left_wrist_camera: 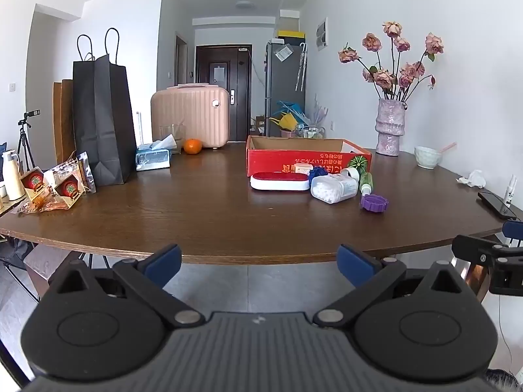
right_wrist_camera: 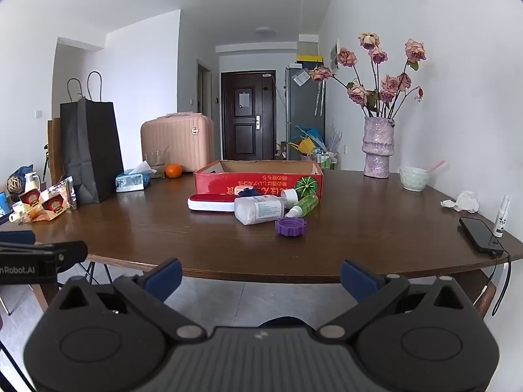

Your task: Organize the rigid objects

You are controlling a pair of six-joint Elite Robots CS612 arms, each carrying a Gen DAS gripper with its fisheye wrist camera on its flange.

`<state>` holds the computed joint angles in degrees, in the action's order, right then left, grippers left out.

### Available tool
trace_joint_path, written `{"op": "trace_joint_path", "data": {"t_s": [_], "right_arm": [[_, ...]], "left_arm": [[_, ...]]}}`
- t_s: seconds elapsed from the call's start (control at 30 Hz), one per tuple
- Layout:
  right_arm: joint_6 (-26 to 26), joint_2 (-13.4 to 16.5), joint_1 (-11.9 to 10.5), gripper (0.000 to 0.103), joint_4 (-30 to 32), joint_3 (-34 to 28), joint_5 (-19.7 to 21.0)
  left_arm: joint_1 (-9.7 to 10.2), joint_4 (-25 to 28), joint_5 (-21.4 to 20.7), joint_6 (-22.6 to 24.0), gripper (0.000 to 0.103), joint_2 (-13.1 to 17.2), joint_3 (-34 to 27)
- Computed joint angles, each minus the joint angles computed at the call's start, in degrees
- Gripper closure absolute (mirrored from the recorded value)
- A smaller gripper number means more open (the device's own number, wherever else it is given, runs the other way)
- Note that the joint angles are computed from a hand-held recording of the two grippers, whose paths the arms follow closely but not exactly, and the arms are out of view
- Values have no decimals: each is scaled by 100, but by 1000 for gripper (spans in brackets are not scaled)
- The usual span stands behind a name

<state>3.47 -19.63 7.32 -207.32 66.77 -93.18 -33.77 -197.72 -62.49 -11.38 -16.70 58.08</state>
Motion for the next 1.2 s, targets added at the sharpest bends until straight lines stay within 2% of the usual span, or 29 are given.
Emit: {"op": "trace_joint_path", "data": {"t_s": [0.13,0.37,0.47,1.2], "right_arm": [[27,18,-3,0,-35,-26,20],[31,15,11,0,-79,-10,-101],[63,13,5,0,-38,-22,-84],[-50,20,38,0,-77,-39,-172]], "left_arm": [[-23,-115,90,45,0,-6,38],[-73,53,146,89,0,-27,8],[-17,109,27,60,0,-15,-13],[-5,147,29,92,0,-16,-28]]}}
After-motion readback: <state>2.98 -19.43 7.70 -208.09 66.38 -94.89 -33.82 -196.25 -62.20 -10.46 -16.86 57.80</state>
